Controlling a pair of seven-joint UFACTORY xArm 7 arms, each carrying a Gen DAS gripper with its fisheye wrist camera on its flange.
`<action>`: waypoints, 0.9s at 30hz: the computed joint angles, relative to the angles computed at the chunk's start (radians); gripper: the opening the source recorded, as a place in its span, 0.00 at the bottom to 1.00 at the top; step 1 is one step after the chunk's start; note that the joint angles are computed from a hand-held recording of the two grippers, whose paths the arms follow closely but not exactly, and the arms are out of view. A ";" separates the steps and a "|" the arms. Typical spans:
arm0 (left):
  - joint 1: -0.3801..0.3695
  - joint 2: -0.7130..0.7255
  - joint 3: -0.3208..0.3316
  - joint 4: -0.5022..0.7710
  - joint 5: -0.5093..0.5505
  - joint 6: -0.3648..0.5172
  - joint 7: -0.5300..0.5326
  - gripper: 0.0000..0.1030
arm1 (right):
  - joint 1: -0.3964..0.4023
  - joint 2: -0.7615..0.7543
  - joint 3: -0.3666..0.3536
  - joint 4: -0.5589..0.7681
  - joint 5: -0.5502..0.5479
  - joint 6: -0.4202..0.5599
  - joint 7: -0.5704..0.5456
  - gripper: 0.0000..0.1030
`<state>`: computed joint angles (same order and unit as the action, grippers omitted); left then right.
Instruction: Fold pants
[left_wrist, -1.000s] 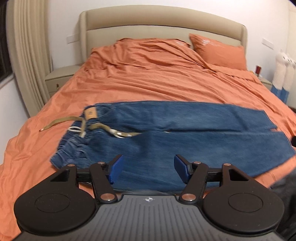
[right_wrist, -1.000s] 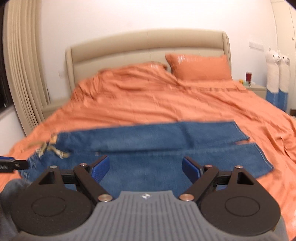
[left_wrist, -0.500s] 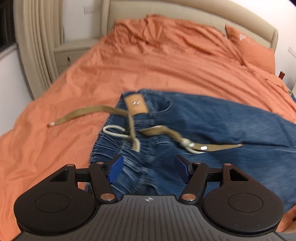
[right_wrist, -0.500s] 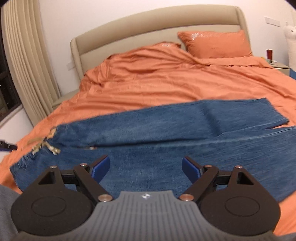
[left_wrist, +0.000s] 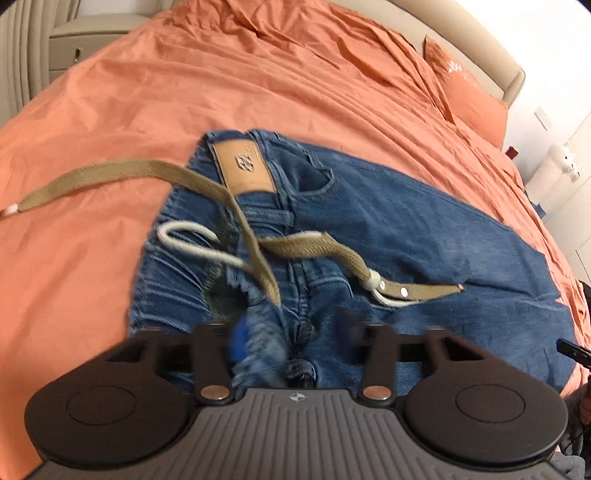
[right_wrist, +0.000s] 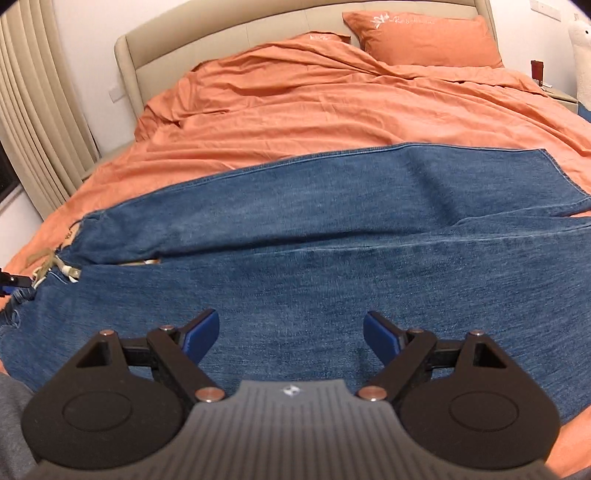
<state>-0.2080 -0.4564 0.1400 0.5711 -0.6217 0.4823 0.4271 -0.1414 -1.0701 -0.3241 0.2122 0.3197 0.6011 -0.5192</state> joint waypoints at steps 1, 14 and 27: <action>0.045 0.007 -0.056 -0.001 0.066 -0.013 -0.081 0.12 | -0.002 0.001 0.005 -0.002 -0.002 -0.004 0.001 0.79; 0.322 -0.231 -0.370 -0.109 0.520 -0.017 -0.578 0.10 | -0.026 -0.049 0.004 -0.022 -0.017 -0.002 0.010 0.79; 0.217 -0.258 -0.328 -0.073 0.810 0.116 -0.617 0.36 | -0.059 -0.040 0.013 -0.013 -0.033 0.023 0.051 0.79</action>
